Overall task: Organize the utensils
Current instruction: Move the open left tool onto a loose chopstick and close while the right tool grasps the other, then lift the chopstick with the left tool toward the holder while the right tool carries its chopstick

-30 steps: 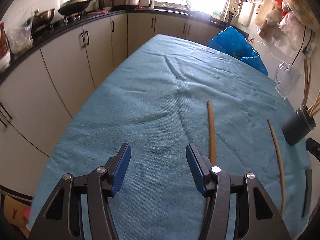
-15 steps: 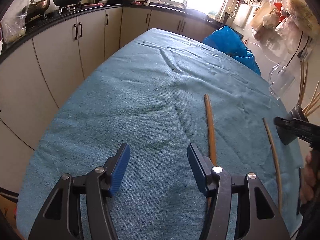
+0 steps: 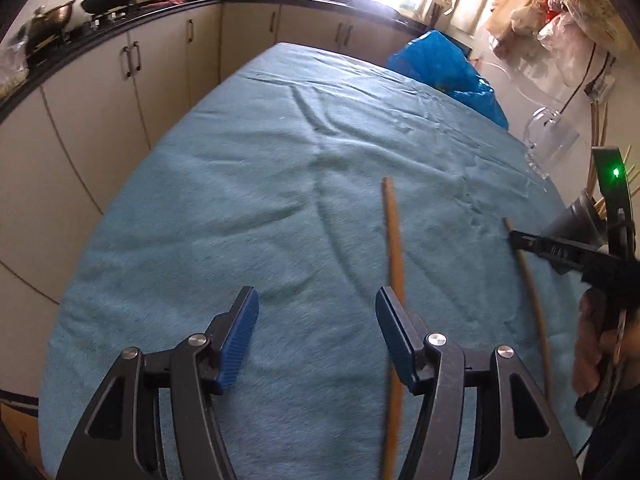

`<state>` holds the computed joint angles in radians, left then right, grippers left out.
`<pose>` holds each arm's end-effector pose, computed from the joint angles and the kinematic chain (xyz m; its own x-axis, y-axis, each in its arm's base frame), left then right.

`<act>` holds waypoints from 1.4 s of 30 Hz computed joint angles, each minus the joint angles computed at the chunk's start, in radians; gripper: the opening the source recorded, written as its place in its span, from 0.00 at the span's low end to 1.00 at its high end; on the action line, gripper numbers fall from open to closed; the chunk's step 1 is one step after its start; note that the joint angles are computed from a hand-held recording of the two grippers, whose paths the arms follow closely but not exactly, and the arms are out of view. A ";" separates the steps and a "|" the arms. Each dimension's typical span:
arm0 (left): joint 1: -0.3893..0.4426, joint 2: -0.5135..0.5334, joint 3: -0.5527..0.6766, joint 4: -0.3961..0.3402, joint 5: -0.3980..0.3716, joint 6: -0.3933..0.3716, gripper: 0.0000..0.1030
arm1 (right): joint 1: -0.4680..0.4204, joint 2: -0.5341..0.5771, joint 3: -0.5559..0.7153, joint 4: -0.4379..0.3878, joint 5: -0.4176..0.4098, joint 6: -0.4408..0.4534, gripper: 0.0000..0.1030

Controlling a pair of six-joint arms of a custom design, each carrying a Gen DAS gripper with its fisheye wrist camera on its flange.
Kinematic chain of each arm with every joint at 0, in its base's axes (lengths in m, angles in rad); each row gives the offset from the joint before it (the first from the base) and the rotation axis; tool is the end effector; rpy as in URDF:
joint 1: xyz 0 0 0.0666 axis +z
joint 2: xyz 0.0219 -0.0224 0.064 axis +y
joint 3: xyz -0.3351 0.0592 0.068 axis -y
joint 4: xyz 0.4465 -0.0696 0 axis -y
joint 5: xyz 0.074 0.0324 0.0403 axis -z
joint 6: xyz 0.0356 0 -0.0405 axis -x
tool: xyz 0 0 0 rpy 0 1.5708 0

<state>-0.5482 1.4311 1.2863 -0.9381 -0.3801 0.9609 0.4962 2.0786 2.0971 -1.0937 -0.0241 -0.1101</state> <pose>0.4628 -0.2676 0.3128 -0.7068 -0.4603 -0.5371 -0.4258 0.8832 -0.1965 0.6528 0.3540 0.3021 -0.8223 -0.3203 -0.4703 -0.3981 0.9144 0.0733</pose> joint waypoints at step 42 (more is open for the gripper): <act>-0.069 0.148 0.406 -0.126 -0.195 -0.133 0.07 | -0.051 -0.544 -0.577 0.556 -0.229 -0.055 0.08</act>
<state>-0.6174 1.5795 1.6923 -1.0643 -0.5753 0.8284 0.4456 1.5343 1.5205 -0.5374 -0.2529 -0.1652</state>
